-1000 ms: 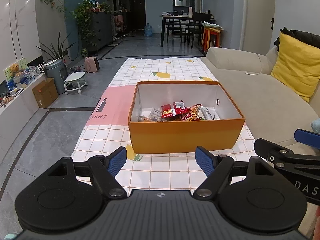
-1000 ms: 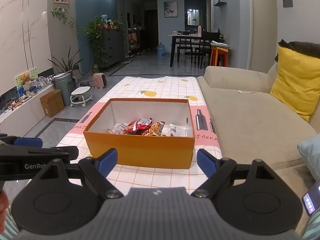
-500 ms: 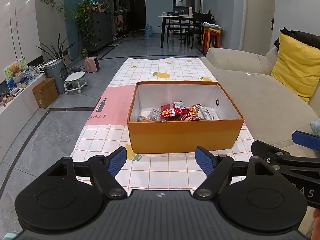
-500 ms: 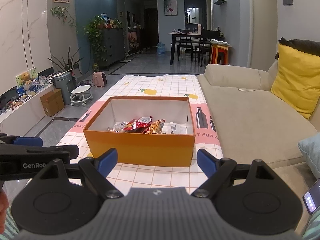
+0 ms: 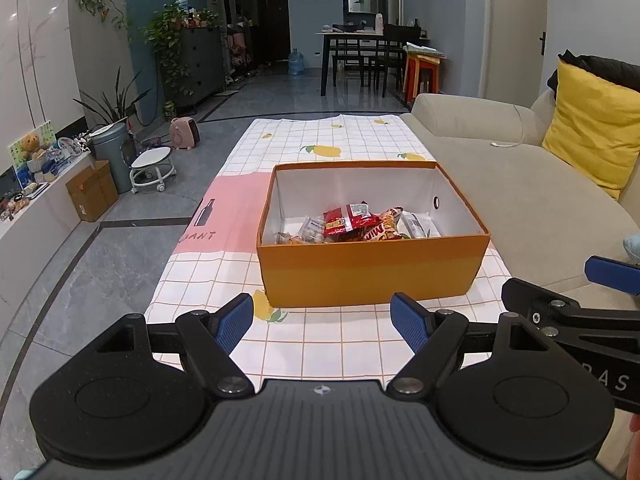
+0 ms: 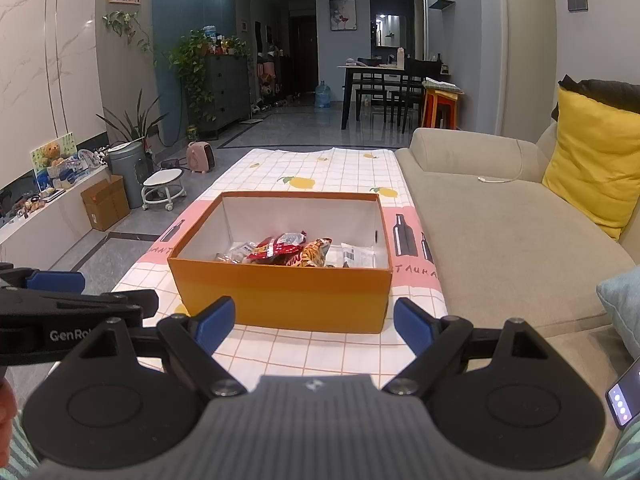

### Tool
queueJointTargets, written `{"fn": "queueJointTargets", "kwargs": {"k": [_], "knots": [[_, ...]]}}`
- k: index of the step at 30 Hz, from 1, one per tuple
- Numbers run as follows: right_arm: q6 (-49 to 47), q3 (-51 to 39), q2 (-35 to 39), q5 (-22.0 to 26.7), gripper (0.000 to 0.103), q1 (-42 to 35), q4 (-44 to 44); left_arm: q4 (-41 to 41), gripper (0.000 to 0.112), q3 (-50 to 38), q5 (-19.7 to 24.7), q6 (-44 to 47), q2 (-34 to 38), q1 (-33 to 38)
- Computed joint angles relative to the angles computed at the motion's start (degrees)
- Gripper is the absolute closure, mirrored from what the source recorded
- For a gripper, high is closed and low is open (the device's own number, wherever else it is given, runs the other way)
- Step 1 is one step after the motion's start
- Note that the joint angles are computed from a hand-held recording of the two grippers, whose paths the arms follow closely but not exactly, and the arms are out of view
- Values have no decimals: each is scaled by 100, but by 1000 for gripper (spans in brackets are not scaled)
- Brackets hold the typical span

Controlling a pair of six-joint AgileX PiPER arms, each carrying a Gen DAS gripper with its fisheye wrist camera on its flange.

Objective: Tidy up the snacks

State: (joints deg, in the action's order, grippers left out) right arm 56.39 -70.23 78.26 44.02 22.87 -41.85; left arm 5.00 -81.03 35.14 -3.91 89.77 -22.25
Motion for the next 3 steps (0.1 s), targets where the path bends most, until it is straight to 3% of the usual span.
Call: {"fn": "queueJointTargets", "kwargs": {"k": [3], "knots": [[-5,1,16,-3,19,-11,18,72,21,37,-44,-42,-26,2]]}}
